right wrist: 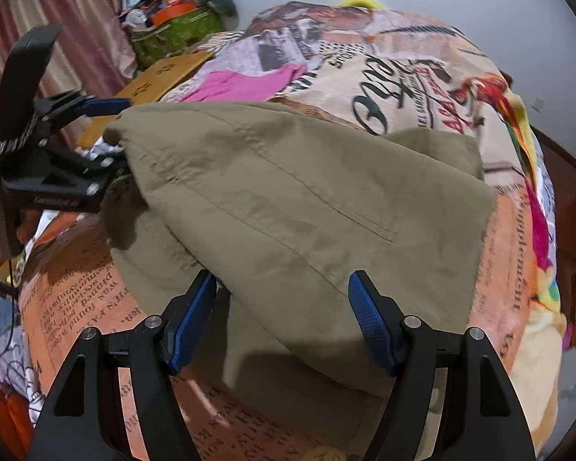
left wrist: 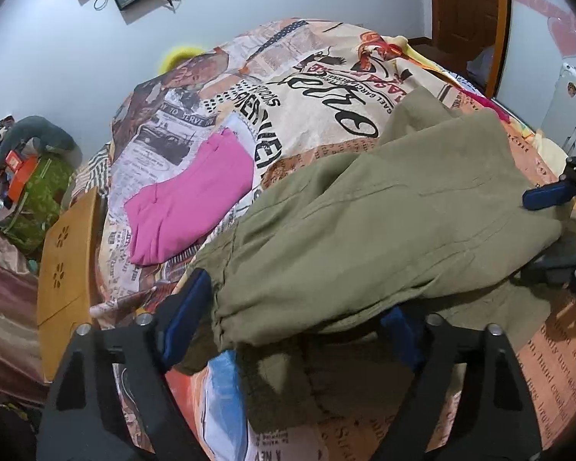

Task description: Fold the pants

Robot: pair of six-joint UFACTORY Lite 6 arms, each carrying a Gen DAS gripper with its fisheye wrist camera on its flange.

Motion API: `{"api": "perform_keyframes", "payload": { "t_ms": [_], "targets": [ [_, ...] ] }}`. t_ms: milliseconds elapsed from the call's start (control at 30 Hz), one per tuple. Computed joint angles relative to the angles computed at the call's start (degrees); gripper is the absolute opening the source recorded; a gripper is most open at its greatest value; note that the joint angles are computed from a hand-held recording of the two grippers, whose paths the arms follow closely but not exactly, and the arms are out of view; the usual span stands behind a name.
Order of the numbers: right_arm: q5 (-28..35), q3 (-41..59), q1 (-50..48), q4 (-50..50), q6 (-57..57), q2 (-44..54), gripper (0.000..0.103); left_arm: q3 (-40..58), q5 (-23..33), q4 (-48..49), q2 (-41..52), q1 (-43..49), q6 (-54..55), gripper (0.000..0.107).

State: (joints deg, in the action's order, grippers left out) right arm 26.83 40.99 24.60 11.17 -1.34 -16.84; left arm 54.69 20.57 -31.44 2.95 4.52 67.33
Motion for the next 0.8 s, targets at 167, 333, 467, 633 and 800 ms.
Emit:
{"api": "perform_keyframes", "payload": {
  "t_ms": [167, 333, 467, 633, 800],
  "targets": [
    [-3.14, -0.85, 0.26, -5.18, 5.73, 0.53, 0.067, 0.23, -0.61, -0.93, -0.81, -0.85, -0.16, 0.061],
    [-3.35, -1.54, -1.68, -8.15, 7.3, -0.06, 0.021, 2.05, 1.93, -2.27, -0.69, -0.04, -0.25, 0.035],
    [-2.94, -2.93, 0.24, -20.62, 18.74, -4.68, 0.01, 1.53, 4.07, -4.22, -3.32, 0.29, 0.87, 0.02],
    [2.18, -2.66, 2.5, -35.95, 30.39, -11.52, 0.007, -0.69, 6.92, -6.22, -8.95, 0.03, 3.14, 0.016],
    [8.96, -2.36, 4.6, -44.32, 35.0, -18.44, 0.007, -3.97, 8.64, -6.6, -14.33, -0.45, 4.25, 0.016]
  ]
}}
